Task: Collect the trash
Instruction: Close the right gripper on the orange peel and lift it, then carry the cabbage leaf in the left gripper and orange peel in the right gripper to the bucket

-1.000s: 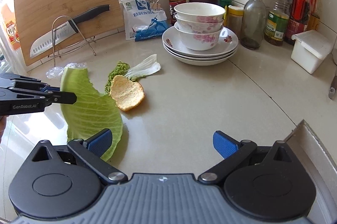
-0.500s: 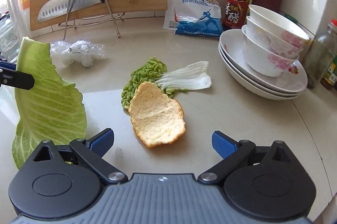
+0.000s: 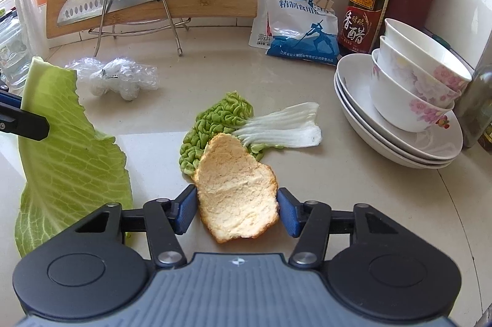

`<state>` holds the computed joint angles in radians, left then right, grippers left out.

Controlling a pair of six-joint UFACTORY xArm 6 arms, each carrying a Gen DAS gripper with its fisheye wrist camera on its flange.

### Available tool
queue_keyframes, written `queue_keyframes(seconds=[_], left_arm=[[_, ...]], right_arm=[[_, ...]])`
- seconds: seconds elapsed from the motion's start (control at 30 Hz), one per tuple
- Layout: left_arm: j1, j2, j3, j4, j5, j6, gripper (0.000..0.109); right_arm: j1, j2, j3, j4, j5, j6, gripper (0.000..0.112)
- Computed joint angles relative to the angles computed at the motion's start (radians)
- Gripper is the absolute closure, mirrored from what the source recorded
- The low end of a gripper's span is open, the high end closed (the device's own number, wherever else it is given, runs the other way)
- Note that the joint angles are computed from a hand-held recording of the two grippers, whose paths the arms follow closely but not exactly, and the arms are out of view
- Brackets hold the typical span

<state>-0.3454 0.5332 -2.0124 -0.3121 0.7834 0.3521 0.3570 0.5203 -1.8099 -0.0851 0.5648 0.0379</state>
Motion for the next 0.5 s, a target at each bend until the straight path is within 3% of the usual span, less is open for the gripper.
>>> queue_keyframes(seconds=[0.33,0.5], left_arm=[[-0.010,0.008,-0.092,-0.053,0.128,0.142,0.102],[-0.034,0.000,-0.116,-0.105,0.184,0.232,0.102]], right_arm=[[0.001,-0.186,0.195,0.005,-0.017,0.016,0.055],[-0.004,-0.336,0.363,-0.054,-0.034,0.113,0.055]])
